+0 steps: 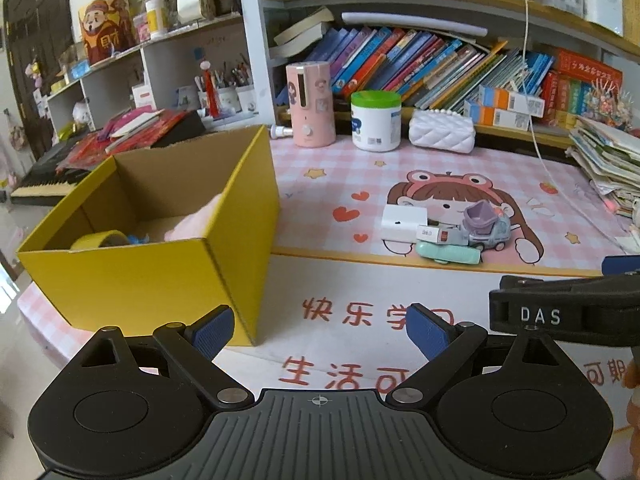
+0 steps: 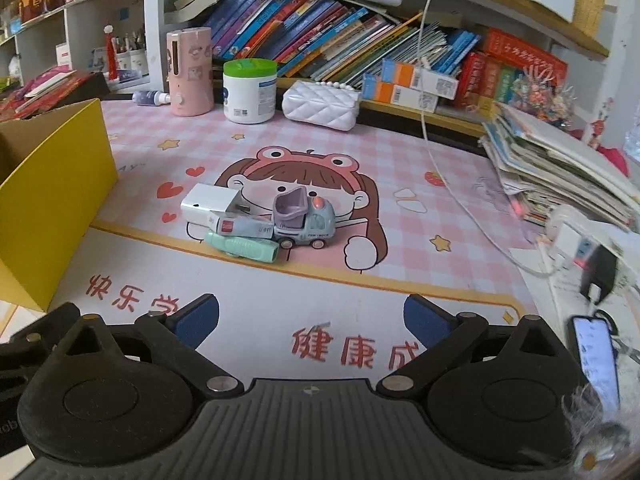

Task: Organize objects
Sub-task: 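Withdraw both tools from the box and move toward the remaining items, then grasp the toy truck with the right gripper while the left gripper grasps the mint-green tube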

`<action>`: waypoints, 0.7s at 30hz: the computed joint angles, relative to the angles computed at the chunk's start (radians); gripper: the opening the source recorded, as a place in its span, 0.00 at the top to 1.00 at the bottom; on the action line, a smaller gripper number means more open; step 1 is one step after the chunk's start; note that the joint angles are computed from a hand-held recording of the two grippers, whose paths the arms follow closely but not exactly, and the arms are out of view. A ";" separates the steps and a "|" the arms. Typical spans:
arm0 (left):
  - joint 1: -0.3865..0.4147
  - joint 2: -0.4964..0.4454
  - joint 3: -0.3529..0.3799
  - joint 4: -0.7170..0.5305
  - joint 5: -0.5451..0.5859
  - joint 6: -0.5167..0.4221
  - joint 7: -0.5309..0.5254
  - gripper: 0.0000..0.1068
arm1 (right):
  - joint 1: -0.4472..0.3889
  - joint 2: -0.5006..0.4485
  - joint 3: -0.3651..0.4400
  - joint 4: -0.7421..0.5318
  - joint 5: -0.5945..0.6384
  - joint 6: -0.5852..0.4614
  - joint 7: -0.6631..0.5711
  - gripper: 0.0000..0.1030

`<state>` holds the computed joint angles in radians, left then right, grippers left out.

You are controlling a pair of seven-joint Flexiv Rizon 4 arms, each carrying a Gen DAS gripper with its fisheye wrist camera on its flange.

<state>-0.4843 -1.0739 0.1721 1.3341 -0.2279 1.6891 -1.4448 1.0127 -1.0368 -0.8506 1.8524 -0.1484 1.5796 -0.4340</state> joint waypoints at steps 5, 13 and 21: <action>-0.050 -0.026 0.071 -0.048 -0.021 -0.058 -0.053 0.11 | -0.093 0.004 0.065 -0.036 0.006 0.049 -0.045 0.16; -0.070 -0.052 0.113 -0.123 0.049 -0.141 -0.138 0.12 | -0.225 -0.055 0.108 -0.165 0.053 0.113 -0.091 0.22; -0.066 -0.059 0.118 -0.172 0.138 -0.190 -0.199 0.12 | -0.425 -0.096 0.285 -0.371 0.000 0.070 -0.176 0.30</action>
